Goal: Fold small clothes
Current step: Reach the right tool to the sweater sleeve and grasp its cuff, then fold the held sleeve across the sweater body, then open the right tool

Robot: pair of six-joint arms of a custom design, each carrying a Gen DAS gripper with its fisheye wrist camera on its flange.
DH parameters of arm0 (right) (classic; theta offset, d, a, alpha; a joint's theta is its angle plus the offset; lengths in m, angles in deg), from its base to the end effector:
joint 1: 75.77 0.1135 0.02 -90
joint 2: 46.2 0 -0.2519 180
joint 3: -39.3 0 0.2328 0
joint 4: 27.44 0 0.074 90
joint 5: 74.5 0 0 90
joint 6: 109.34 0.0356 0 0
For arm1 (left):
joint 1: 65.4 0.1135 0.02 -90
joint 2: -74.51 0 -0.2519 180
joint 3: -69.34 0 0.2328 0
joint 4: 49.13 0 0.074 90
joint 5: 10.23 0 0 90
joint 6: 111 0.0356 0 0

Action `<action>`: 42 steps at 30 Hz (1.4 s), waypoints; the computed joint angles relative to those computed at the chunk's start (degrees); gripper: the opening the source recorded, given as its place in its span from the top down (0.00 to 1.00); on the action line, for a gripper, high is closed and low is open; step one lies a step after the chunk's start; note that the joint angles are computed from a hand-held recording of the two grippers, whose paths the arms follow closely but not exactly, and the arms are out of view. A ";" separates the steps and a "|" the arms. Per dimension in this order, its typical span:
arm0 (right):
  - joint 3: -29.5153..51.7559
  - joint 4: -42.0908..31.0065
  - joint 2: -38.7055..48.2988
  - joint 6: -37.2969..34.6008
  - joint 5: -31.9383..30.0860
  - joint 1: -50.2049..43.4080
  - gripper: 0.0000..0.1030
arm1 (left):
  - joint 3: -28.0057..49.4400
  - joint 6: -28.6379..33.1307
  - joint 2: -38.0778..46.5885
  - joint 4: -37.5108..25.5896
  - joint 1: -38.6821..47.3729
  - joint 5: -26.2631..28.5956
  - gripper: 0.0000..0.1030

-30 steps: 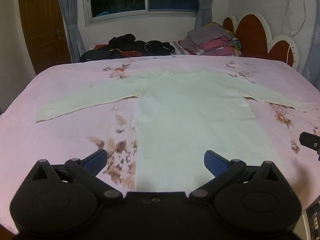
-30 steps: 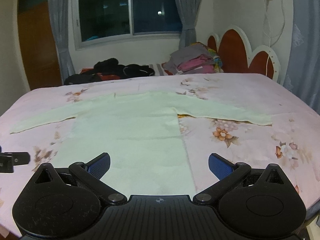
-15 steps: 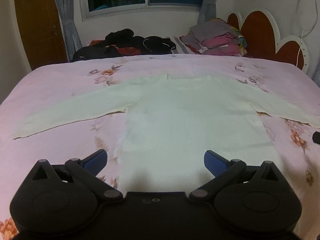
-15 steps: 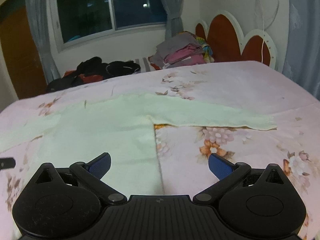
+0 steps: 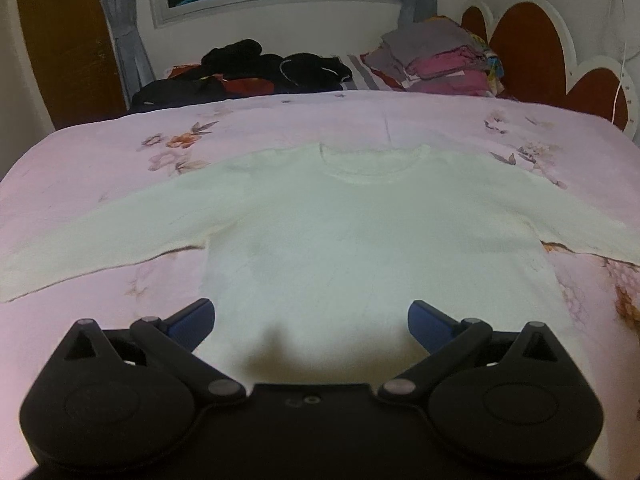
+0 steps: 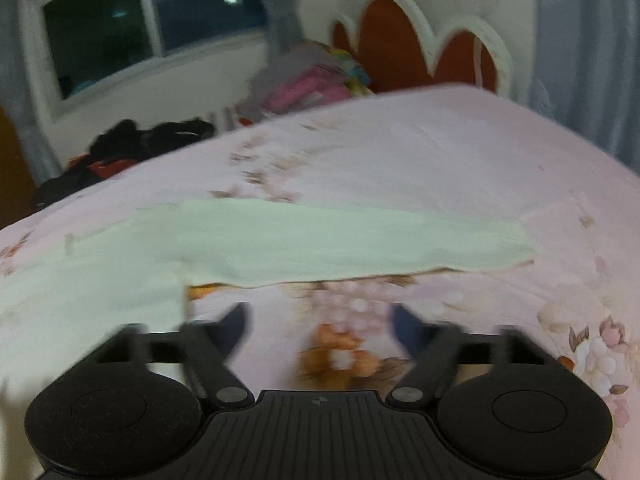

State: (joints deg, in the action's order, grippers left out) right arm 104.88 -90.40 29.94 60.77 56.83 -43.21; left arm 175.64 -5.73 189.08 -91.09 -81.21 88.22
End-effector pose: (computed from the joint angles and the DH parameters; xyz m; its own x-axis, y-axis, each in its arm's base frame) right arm 0.1956 0.0970 0.2188 -0.3814 0.6342 -0.6726 0.7539 0.6344 0.1707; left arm 0.4075 -0.1208 0.2252 -0.6186 0.4459 -0.6469 0.5420 0.8383 0.0595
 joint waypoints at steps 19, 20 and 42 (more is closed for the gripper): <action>-21.12 26.53 -10.53 -15.22 -14.71 -33.21 0.31 | 14.60 -0.95 12.78 -2.77 -4.21 -3.80 0.02; -21.80 28.23 -10.53 -15.85 -14.83 -34.77 0.32 | 15.24 -1.01 13.20 -3.16 -4.15 -3.64 0.03; -1.50 37.93 4.43 -28.88 -4.41 -20.41 0.97 | 23.80 -4.04 16.34 -8.55 0.03 1.58 0.20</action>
